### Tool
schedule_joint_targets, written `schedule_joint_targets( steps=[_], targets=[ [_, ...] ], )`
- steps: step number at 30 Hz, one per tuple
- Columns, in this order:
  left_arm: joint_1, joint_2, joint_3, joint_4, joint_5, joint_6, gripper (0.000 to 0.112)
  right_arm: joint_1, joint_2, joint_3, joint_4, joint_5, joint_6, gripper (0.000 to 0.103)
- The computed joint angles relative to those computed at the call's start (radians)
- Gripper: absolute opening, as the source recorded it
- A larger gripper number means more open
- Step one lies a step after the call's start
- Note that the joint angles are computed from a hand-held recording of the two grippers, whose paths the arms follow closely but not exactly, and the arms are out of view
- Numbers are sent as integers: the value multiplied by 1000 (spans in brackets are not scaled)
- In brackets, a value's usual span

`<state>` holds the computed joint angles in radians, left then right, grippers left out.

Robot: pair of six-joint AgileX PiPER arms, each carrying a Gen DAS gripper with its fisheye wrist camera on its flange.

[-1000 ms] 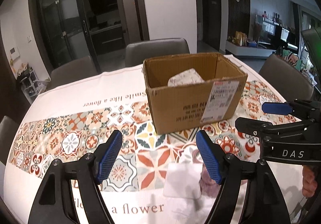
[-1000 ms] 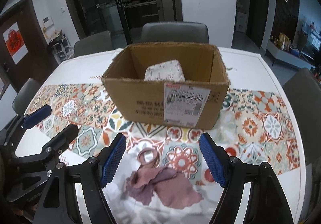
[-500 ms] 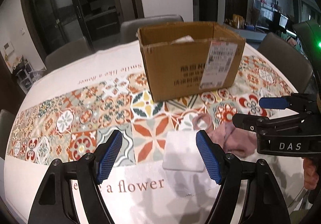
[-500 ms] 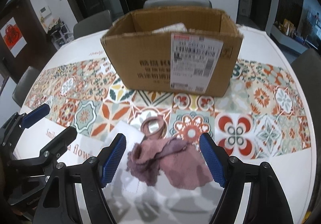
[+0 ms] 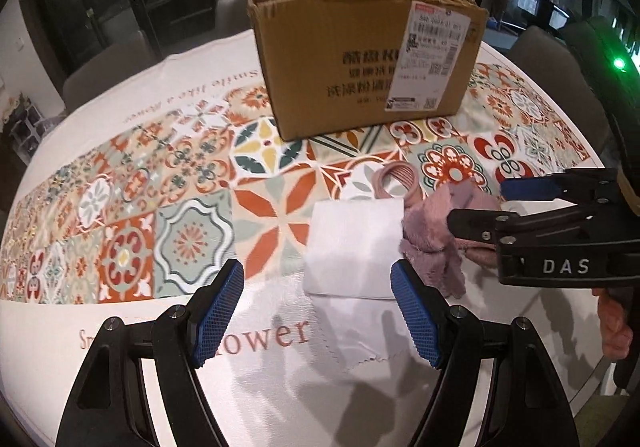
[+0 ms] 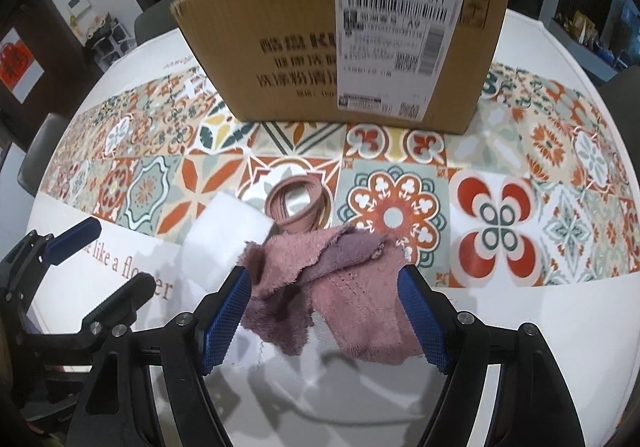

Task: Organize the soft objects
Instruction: 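Grasp the white cloth with the left tool while the right tool grasps the pink towel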

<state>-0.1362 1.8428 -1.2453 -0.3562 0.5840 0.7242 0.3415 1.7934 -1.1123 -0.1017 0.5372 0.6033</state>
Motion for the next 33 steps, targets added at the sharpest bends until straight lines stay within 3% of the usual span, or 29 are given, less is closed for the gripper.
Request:
schedule_joint_targets(
  steps=[7, 19, 29, 33],
  targets=[
    [14, 75, -43, -104, 80, 110, 75, -29, 51, -5, 103, -26, -92, 77],
    [-25, 171, -108, -51, 65, 64, 75, -37, 118, -45, 114, -21, -115, 75],
    [-47, 228, -139, -26, 51, 19, 75, -33, 130, -55, 90, -15, -104, 65],
    [-43, 220, -126, -66, 46, 61, 60, -28, 131, -55, 82, -15, -98, 61]
  ],
)
